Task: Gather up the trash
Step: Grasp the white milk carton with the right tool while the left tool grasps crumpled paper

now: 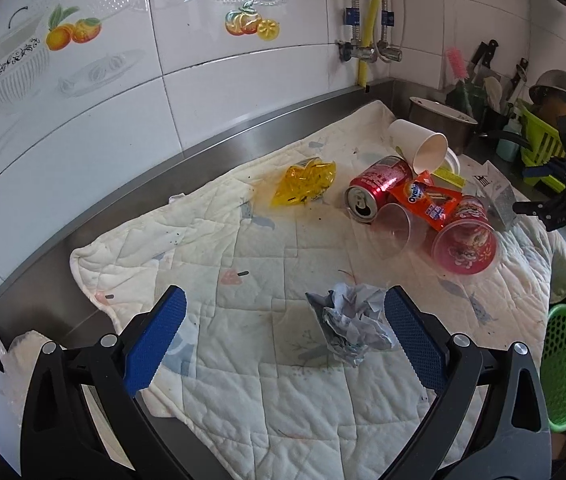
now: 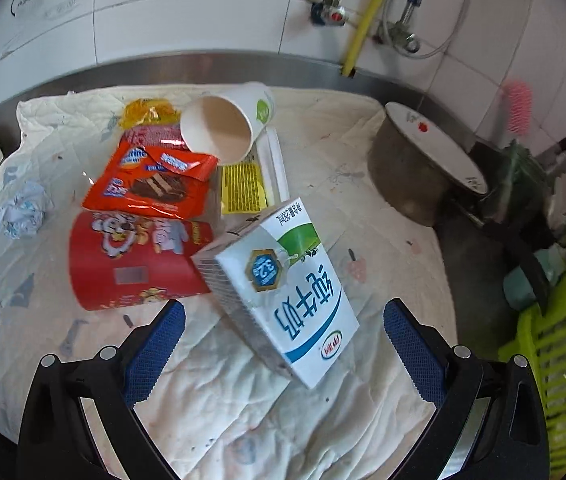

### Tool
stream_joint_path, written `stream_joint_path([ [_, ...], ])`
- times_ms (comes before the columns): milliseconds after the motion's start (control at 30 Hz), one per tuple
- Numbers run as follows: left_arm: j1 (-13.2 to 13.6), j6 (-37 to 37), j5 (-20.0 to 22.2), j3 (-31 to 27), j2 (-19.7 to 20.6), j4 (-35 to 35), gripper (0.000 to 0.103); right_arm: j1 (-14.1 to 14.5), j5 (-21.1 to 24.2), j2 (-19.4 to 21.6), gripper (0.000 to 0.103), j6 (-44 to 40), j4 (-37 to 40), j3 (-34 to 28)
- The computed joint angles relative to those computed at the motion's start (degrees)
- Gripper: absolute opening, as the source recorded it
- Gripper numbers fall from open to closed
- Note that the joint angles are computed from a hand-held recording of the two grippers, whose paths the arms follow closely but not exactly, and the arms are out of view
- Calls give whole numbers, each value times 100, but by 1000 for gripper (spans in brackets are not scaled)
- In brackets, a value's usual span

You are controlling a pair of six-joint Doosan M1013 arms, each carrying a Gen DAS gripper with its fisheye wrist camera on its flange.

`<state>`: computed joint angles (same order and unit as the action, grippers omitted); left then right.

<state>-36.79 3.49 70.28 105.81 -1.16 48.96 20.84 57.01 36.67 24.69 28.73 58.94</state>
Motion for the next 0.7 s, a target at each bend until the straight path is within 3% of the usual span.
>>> stream_joint_path([
  [133, 147, 28, -87, 39, 25, -172, 98, 43, 539, 359, 96, -52, -231, -552],
  [333, 255, 86, -236, 77, 61, -293, 98, 97, 905, 719, 96, -58, -308, -1084],
  [700, 350, 89, -337, 81, 108, -480, 98, 101, 1475, 966, 94, 176, -249, -1421],
])
